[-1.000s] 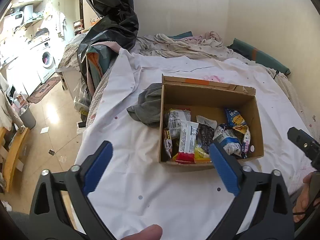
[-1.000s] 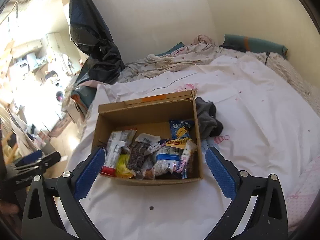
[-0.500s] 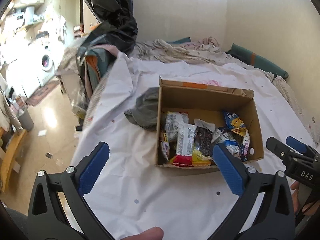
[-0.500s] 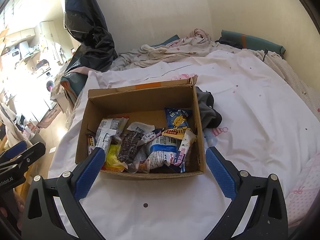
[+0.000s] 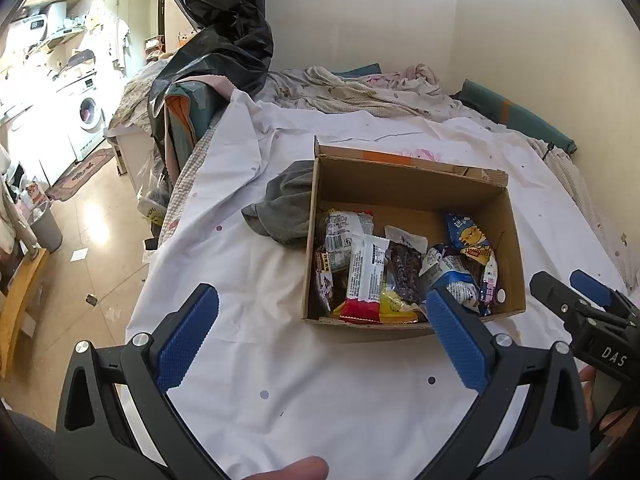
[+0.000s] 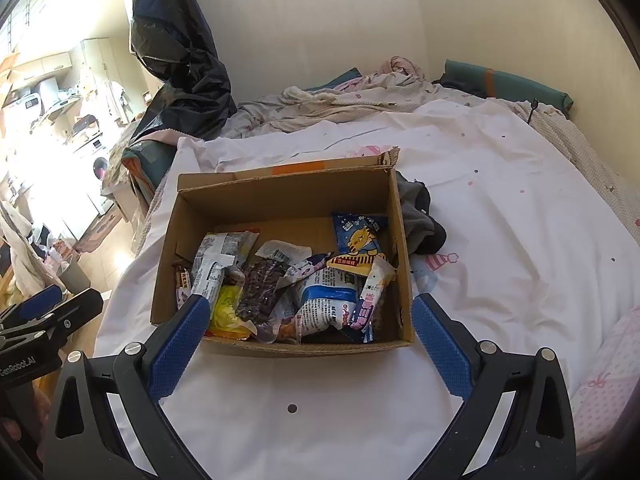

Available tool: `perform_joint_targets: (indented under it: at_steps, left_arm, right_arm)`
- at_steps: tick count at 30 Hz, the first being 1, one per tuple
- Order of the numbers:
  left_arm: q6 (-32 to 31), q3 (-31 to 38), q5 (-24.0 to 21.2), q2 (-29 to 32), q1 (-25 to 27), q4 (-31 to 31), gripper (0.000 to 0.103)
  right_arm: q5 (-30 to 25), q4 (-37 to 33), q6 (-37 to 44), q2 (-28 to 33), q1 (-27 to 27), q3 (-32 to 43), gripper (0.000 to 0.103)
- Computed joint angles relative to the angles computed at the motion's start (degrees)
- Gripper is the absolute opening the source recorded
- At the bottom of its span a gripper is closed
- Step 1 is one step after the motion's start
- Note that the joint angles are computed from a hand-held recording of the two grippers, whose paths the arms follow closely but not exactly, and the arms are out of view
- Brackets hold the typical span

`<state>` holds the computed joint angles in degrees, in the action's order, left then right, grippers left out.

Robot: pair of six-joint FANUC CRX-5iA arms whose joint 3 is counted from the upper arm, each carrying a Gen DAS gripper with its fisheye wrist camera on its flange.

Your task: Organize snacks

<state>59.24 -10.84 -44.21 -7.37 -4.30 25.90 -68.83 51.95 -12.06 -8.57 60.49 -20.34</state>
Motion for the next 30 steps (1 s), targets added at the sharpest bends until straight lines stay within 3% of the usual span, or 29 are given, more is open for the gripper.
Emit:
perform_joint_targets:
  at_steps: [30]
  left_arm:
    - [0.26, 0.14, -0.30, -0.04, 0.15, 0.02, 0.102]
  right_arm:
    - [0.60, 0.40, -0.04, 0.16, 0.06, -0.12, 0.103]
